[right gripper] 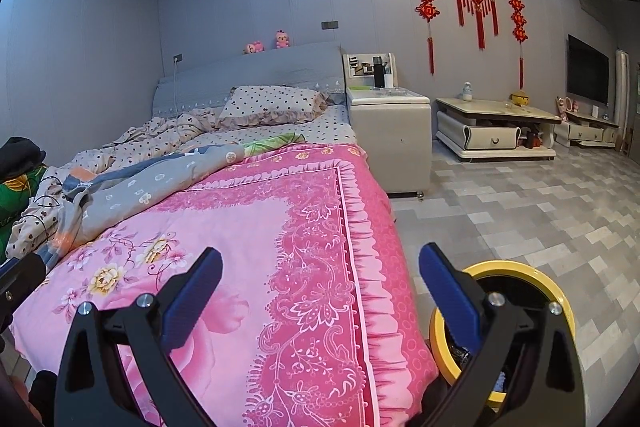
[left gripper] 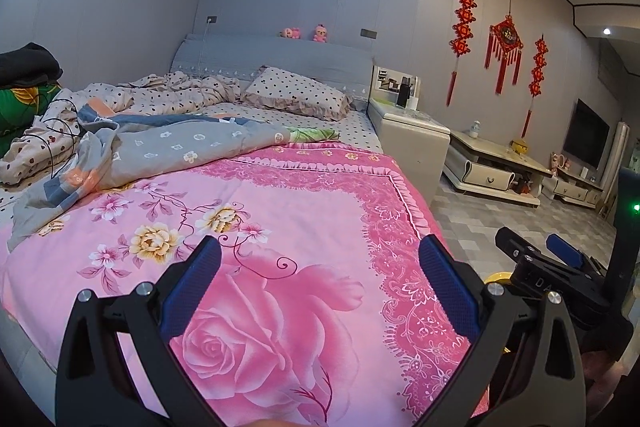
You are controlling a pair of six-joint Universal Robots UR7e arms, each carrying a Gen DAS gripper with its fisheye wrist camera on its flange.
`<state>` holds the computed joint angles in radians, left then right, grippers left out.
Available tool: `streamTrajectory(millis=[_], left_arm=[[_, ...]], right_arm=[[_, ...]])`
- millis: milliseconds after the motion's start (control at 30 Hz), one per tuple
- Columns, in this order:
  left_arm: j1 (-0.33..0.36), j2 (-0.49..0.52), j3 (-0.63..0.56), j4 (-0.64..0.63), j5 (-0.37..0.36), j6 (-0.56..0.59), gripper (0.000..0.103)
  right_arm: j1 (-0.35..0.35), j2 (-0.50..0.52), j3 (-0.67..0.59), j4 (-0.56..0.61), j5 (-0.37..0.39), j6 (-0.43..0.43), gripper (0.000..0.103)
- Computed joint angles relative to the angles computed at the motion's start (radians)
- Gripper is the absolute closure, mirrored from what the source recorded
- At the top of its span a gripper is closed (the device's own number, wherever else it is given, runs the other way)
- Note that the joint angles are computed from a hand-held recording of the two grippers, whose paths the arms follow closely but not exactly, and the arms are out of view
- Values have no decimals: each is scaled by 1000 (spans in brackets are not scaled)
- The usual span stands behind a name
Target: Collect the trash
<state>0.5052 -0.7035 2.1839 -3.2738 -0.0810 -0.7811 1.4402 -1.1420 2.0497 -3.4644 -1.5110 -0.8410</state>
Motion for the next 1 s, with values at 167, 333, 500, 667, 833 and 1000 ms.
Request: streamTrajectory(millis=[167,333,500,667,833,1000], left_arm=[[5,14,-12,-56,-7,56,8],[6,16,-13,-60,-10,59,8],[7,20,-17,-72,-11,73,8],[7,18,-16,-65,-12,66,8],[9,25,-19,-83,-17,83,8],[10,29,-21,-88,-19,87,8]], right_arm=[[-2,0,1,3,-4,0,8],[-3,-1,0,6,-6,4,8],[-3,-1,-3,9,-5,6,8],[-4,1,-6,13,-8,9,8],[-6,3,-9,14,-15,19,8],[-6,3,-11,15,-18,20,8]])
